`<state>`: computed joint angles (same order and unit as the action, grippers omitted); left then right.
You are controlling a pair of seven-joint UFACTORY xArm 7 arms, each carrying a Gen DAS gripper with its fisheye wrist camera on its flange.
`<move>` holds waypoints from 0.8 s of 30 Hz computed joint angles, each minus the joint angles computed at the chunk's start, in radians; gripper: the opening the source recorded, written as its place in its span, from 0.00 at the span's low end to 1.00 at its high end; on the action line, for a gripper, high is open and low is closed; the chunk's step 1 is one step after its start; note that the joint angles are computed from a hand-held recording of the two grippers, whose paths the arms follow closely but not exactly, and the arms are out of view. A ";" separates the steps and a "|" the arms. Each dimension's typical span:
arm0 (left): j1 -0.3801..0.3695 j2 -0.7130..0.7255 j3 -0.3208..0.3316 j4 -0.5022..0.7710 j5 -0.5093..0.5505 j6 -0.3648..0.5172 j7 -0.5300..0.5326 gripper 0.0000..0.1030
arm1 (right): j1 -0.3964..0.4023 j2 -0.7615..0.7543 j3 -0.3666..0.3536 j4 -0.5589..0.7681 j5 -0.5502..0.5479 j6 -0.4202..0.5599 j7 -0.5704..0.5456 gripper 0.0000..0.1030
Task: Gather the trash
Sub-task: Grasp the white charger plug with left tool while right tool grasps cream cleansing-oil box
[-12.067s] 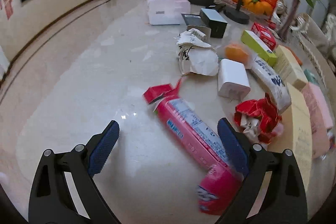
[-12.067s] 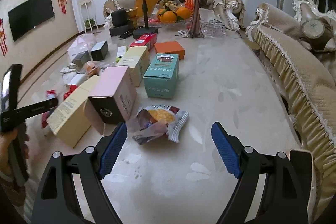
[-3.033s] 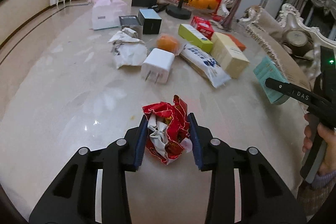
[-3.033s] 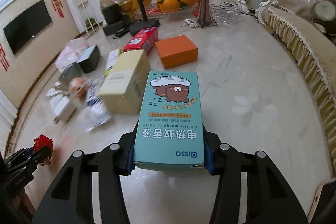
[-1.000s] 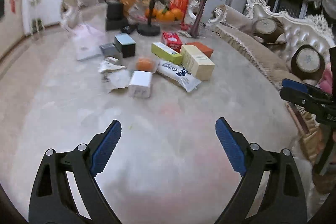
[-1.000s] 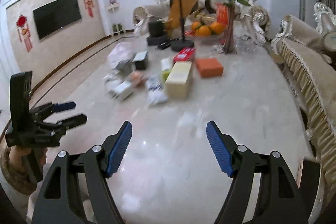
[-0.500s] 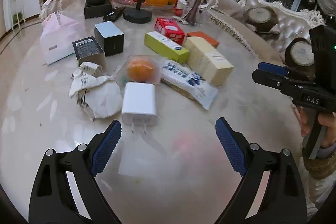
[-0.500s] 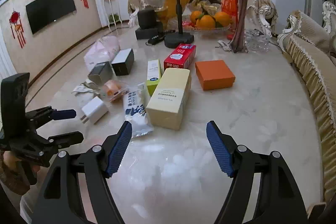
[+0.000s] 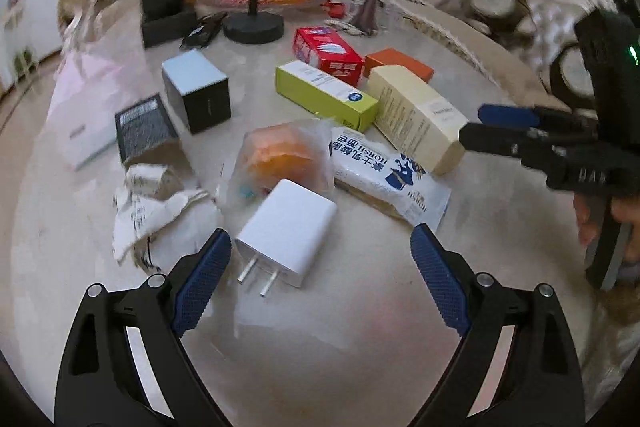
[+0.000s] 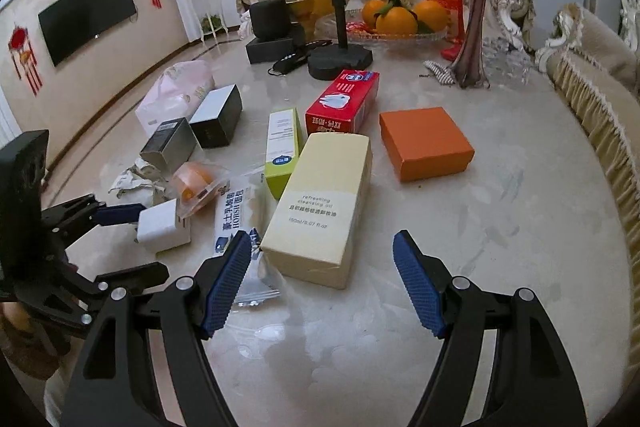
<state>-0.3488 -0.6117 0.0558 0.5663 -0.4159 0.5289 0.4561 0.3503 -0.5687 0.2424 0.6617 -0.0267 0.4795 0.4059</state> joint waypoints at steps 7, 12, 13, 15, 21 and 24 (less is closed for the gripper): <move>0.007 0.088 0.004 0.066 0.017 0.015 0.090 0.86 | -0.012 0.025 0.008 0.015 -0.020 -0.005 0.009 0.68; 0.000 0.118 -0.004 0.080 0.004 0.015 0.132 0.86 | -0.013 0.050 0.002 0.029 -0.024 -0.003 0.002 0.68; 0.000 0.115 -0.003 0.079 -0.001 0.025 0.136 0.86 | -0.016 0.053 0.002 0.032 -0.026 -0.002 0.002 0.68; -0.001 0.112 0.003 0.077 -0.020 0.049 0.148 0.86 | -0.015 0.061 0.000 0.037 -0.027 -0.005 -0.002 0.68; 0.020 0.104 -0.031 0.074 -0.043 0.062 0.091 0.86 | -0.002 0.100 -0.009 0.056 0.010 -0.037 0.013 0.68; 0.034 0.116 -0.049 0.081 -0.029 0.046 0.033 0.86 | -0.011 0.137 -0.003 0.091 0.013 -0.033 0.043 0.68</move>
